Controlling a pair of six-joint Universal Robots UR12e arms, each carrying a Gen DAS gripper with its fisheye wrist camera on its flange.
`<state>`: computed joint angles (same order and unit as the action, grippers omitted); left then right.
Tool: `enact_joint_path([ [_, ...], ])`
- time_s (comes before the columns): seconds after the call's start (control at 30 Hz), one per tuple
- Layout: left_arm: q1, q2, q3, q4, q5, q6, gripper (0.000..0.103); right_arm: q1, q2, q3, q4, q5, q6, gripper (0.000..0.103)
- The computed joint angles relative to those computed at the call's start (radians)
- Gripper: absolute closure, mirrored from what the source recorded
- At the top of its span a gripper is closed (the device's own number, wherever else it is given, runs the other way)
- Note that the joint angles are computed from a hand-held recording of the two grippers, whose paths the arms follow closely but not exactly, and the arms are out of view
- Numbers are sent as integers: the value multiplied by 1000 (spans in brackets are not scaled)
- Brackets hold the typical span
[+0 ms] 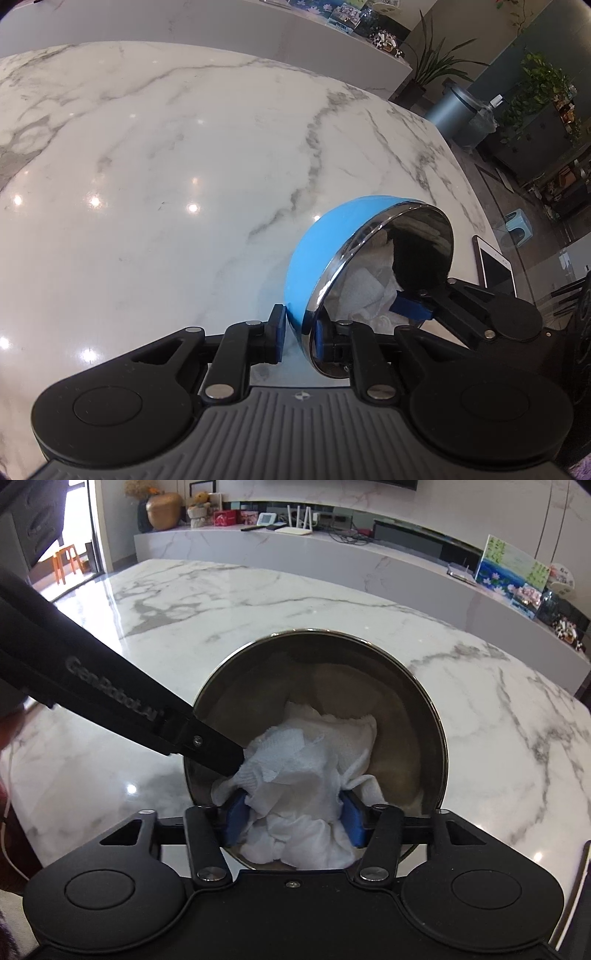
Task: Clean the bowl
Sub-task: 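Rub the white cloth around the bowl interior with the right tool while the left tool holds the rim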
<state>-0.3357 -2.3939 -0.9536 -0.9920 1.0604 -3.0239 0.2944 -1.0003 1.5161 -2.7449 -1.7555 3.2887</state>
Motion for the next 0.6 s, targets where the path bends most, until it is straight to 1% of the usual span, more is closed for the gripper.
enact_joint_path([
  [0.03,0,0,0,1,-3,-1,87,1,1,0,-1,-6,-3,61],
  [0.1,0,-1,0,2,-8,-3,86,-1,2,2,-3,-11,-2,69],
  [0.13,0,-1,0,4,-9,-4,85,-3,2,2,-4,-8,3,70],
  [0.2,-2,0,-6,25,-2,-10,80,-8,2,4,-6,5,17,74],
  [0.27,-8,4,-19,73,27,-14,77,-11,0,6,-9,14,28,74],
  [0.4,-20,14,-45,149,72,10,77,-13,-5,13,-12,29,42,74],
  [0.43,-23,17,-53,171,85,20,79,-16,-7,16,-14,39,52,75],
  [0.47,-25,19,-59,187,91,27,87,-18,-10,18,-15,49,63,75],
  [0.5,-27,20,-62,200,96,35,89,-21,-13,22,-17,65,76,76],
  [0.6,-31,20,-66,228,111,48,90,-25,-20,28,-14,92,97,77],
])
